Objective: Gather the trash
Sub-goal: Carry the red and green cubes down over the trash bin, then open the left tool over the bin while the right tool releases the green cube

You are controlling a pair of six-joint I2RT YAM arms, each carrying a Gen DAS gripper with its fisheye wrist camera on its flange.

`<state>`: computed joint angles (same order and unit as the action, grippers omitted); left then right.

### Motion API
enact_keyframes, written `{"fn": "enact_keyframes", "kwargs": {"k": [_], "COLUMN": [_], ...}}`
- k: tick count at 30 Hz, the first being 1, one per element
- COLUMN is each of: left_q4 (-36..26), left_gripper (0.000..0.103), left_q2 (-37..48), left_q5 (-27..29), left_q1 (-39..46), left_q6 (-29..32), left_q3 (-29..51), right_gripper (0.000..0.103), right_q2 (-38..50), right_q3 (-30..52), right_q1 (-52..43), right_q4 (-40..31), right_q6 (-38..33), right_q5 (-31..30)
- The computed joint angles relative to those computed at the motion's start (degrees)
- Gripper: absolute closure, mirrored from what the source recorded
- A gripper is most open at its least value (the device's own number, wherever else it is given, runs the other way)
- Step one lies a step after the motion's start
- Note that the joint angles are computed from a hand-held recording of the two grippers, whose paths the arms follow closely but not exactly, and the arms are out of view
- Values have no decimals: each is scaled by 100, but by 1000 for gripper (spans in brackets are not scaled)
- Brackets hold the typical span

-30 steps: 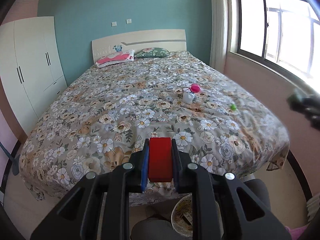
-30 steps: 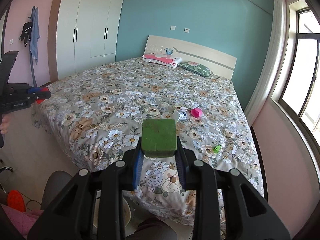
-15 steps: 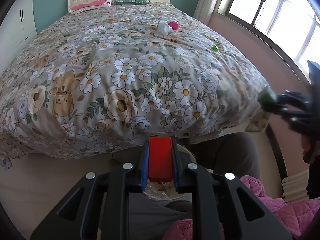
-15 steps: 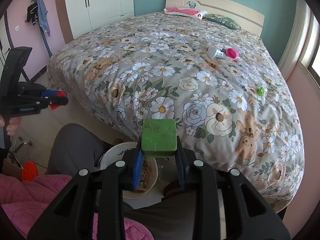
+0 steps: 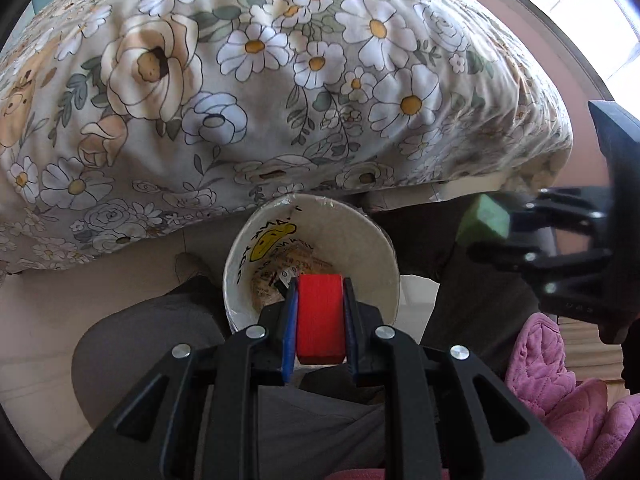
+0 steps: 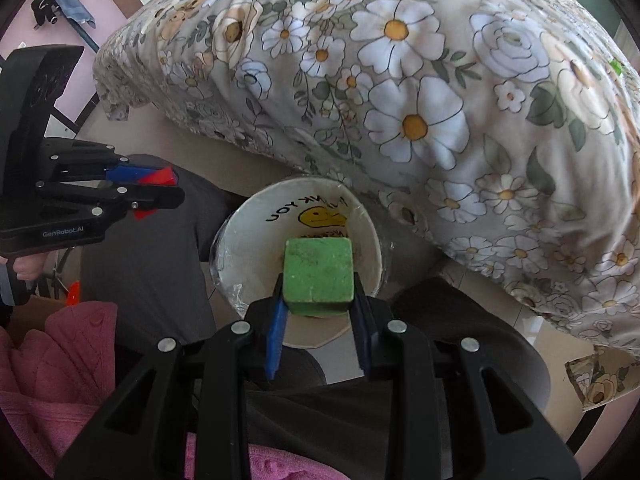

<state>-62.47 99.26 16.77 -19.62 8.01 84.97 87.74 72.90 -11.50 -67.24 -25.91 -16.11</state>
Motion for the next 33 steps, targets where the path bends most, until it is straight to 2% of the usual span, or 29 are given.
{"fn": "enact_keyframes", "kwargs": {"k": [8, 14, 23, 33], "left_q4": [537, 642, 603, 257], "left_gripper": [81, 81, 81, 81], "left_q2": [1024, 1846, 3023, 3986], "left_q5": [-201, -274, -284, -312], "left_q1": [-174, -231, -321, -381], "left_q6": [-256, -455, -785, -777], "left_q3": [-50, 230, 852, 1528], "right_gripper": [72, 72, 72, 72], "right_q2": [1131, 2165, 3352, 3954], "right_q3": [-343, -81, 337, 361], "right_q1": [410, 609, 750, 966], "right_q4": [583, 892, 1269, 1569], "right_q6": [281, 583, 978, 1115], "right_q5": [101, 186, 222, 324]}}
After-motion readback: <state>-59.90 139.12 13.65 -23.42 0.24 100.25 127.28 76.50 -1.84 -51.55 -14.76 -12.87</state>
